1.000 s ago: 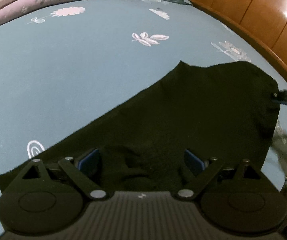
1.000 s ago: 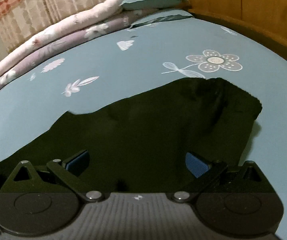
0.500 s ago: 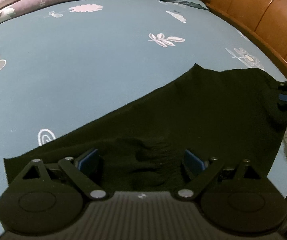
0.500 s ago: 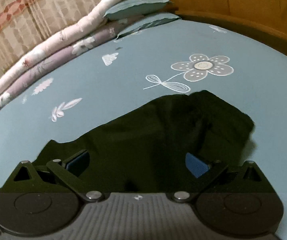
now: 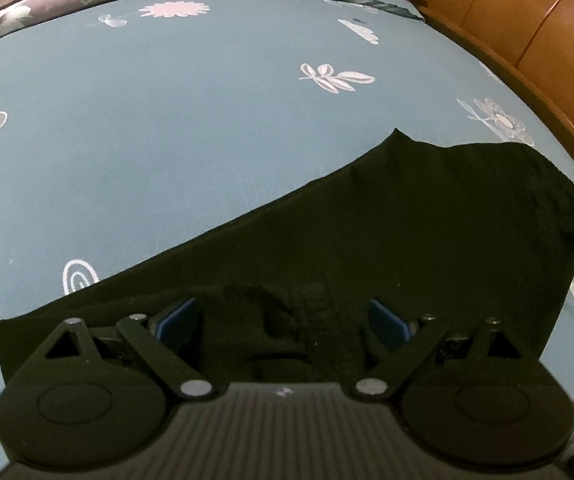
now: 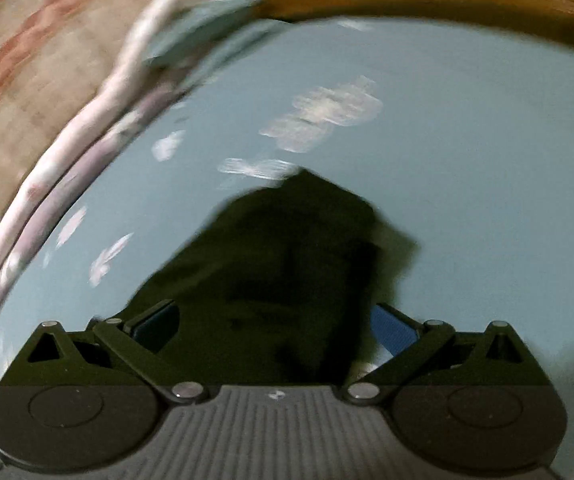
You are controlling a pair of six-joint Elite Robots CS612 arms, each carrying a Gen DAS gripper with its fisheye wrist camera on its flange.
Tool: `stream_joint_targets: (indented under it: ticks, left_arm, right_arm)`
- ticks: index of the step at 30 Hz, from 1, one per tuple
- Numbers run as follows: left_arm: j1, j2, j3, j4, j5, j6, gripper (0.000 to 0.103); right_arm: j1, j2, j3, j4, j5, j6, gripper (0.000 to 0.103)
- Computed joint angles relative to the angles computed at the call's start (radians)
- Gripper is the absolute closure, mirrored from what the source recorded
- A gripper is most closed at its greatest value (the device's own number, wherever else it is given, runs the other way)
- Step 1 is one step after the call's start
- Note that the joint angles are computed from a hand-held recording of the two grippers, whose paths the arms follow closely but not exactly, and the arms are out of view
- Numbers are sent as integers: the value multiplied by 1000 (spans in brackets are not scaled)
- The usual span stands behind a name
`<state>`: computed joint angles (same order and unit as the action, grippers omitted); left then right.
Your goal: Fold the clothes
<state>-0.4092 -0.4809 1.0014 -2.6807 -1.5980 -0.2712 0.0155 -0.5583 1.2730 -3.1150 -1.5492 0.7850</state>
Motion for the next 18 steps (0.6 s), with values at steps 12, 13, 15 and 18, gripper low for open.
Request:
stream_joint_targets:
  ticks: [12,13,15,18]
  left_arm:
    - [1,15,-43,61,9,20,11]
    - [1,16,-45,63,10,21,11]
    - [0,17,-48,67,12,22,11]
    - [0,18,-49,70,11,20,11]
  right_arm:
    - [-60,78,-22,-175,231,203,0]
    - [-64,89,-42,-169,242,193,0]
    - [-79,111,-79,-172,280,208,0]
    - [-96,130,-104,-194,336,235,0]
